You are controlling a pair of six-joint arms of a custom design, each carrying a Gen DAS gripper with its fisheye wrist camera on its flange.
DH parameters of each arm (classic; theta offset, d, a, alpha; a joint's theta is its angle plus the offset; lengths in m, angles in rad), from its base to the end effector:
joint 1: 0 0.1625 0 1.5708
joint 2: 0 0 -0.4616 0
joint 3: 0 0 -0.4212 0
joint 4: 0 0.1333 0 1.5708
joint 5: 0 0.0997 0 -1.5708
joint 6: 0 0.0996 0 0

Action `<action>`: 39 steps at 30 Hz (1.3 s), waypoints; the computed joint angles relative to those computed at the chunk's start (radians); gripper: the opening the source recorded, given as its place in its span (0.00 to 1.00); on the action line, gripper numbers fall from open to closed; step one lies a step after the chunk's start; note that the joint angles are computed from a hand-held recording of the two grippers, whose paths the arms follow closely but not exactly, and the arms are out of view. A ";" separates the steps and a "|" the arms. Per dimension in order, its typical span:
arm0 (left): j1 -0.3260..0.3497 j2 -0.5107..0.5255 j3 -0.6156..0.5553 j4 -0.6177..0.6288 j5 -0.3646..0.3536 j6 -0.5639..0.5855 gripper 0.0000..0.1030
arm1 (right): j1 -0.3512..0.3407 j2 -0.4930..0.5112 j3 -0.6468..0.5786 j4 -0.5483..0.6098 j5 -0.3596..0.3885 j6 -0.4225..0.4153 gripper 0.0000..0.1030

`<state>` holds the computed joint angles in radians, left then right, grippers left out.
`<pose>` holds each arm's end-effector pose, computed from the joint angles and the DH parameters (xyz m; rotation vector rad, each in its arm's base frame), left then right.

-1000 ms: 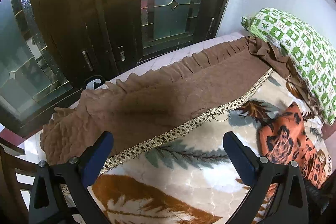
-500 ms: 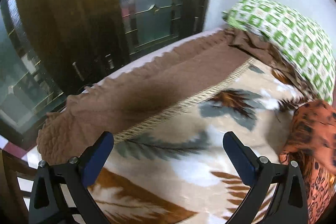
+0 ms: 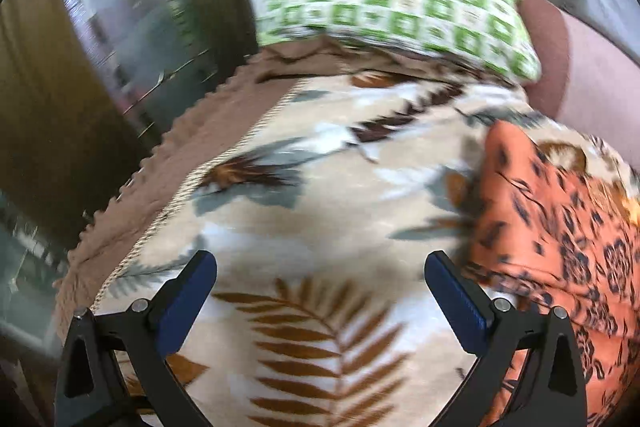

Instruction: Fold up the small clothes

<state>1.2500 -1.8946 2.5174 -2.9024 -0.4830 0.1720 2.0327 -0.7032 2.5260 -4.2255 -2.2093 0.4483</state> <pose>0.1153 -0.3555 0.3842 0.0531 2.0218 -0.8170 0.2326 -0.3013 0.0729 -0.3597 -2.5861 1.4005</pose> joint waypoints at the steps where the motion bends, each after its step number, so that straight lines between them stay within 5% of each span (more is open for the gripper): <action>1: -0.015 0.012 0.009 -0.013 0.016 0.000 1.00 | -0.035 0.027 0.016 -0.023 0.094 -0.001 0.15; 3: -0.034 0.027 0.022 -0.042 0.041 0.003 1.00 | -0.082 0.091 0.006 -0.036 0.223 -0.010 0.15; 5: -0.033 0.029 0.022 -0.037 0.040 -0.008 1.00 | -0.118 0.147 -0.021 -0.028 0.302 -0.012 0.26; 7: -0.027 0.030 0.022 -0.028 0.039 -0.015 1.00 | -0.149 0.197 -0.045 -0.021 0.361 0.024 0.75; 16: 0.004 0.024 0.005 -0.024 0.003 -0.012 1.00 | -0.172 0.307 -0.175 0.102 0.384 0.095 0.77; 19: 0.011 0.022 -0.001 -0.013 -0.005 -0.014 1.00 | -0.141 0.312 -0.230 0.179 0.329 0.100 0.73; 20: 0.013 0.021 -0.003 -0.013 -0.006 -0.014 1.00 | -0.138 0.311 -0.238 0.188 0.334 0.098 0.59; 21: 0.015 0.021 -0.005 -0.013 -0.006 -0.016 1.00 | -0.139 0.307 -0.240 0.200 0.342 0.092 0.19; 22: 0.017 0.021 -0.007 -0.013 -0.007 -0.018 1.00 | -0.128 0.302 -0.248 0.224 0.320 0.096 0.07; 33: 0.011 0.033 0.002 -0.022 -0.002 -0.015 1.00 | 0.012 0.181 -0.151 0.029 -0.087 -0.029 0.07; 36: -0.002 0.044 0.015 -0.030 0.006 -0.013 1.00 | -0.036 0.154 -0.085 -0.035 -0.124 -0.042 0.07; 39: -0.023 0.054 0.034 -0.034 0.011 -0.005 1.00 | -0.119 0.152 -0.051 0.033 -0.109 -0.015 0.07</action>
